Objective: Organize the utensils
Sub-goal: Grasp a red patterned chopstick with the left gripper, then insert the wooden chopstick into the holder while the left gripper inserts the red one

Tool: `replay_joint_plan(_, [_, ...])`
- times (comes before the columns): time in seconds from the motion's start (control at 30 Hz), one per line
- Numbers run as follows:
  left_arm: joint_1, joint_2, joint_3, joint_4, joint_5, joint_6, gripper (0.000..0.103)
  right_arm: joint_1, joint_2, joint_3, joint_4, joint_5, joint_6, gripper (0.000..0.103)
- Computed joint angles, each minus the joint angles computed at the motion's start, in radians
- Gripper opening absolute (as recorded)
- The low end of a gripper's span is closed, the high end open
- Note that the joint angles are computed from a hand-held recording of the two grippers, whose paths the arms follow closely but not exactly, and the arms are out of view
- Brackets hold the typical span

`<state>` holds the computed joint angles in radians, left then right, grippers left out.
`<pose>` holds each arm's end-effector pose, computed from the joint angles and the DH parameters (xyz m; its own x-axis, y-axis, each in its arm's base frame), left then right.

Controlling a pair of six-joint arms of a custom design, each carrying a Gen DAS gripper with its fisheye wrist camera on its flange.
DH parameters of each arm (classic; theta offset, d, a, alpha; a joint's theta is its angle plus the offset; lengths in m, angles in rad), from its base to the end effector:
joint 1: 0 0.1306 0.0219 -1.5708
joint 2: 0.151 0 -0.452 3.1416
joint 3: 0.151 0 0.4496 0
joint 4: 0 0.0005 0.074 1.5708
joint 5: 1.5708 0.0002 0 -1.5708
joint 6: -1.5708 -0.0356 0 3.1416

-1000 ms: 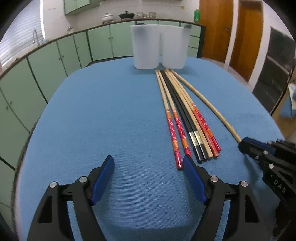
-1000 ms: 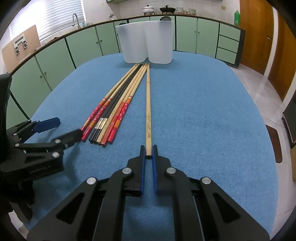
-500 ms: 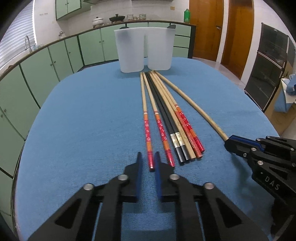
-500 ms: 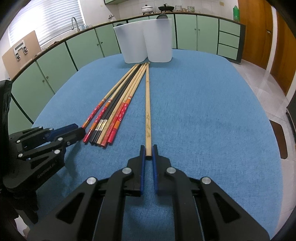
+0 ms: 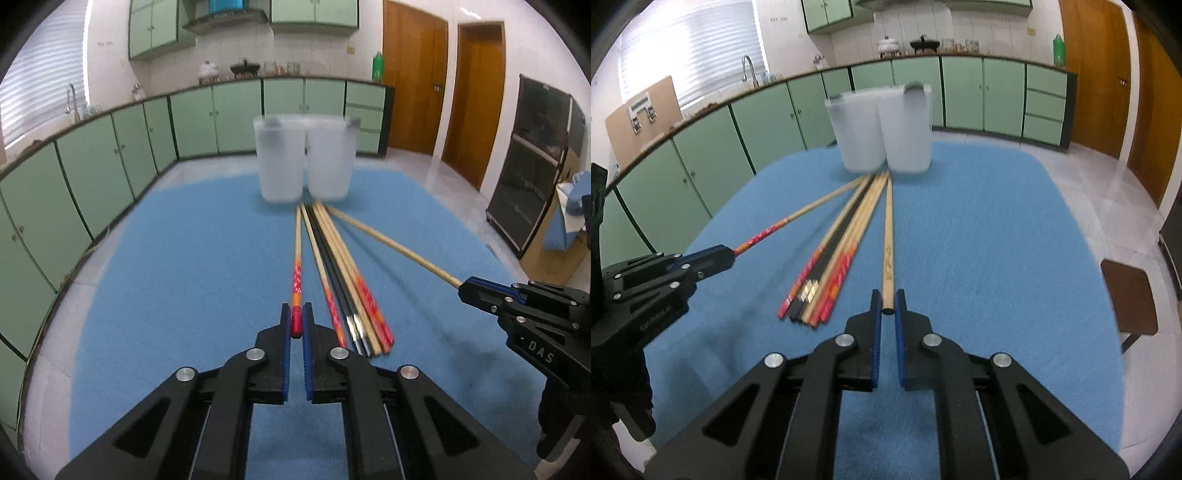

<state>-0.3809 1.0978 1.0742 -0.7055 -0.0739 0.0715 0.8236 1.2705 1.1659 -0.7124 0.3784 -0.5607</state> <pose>0.3813 -0.1504 0.4757 -0.6397 0.1794 -0.7474 0.2746 0.9615 -0.0042 0.3328 0.3391 0.4524 -0.6908 -0.0185 -0.7229 -0.1683 0.9763 0.1358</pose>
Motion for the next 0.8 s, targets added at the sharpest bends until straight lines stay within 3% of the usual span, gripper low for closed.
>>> replay_joint_plan(0.3, [0.041,-0.007,0.083,0.072,0.044,-0.023,0.006,-0.034,-0.037,0.070,0.035,0.004,0.075,0.006])
replay_joint_plan(0.53, [0.069,0.035,0.178,0.099,0.117,-0.043,0.005,-0.087,-0.018,0.174,0.041,-0.048,0.159,0.006])
replay_joint_plan(0.63, [0.072,0.062,0.215,0.099,0.133,-0.055,0.005,-0.118,0.012,0.243,0.018,-0.095,0.203,0.006])
replay_joint_plan(0.8, [0.084,0.105,0.270,0.094,0.174,-0.068,0.005,-0.143,0.055,0.335,-0.023,-0.099,0.270,0.006])
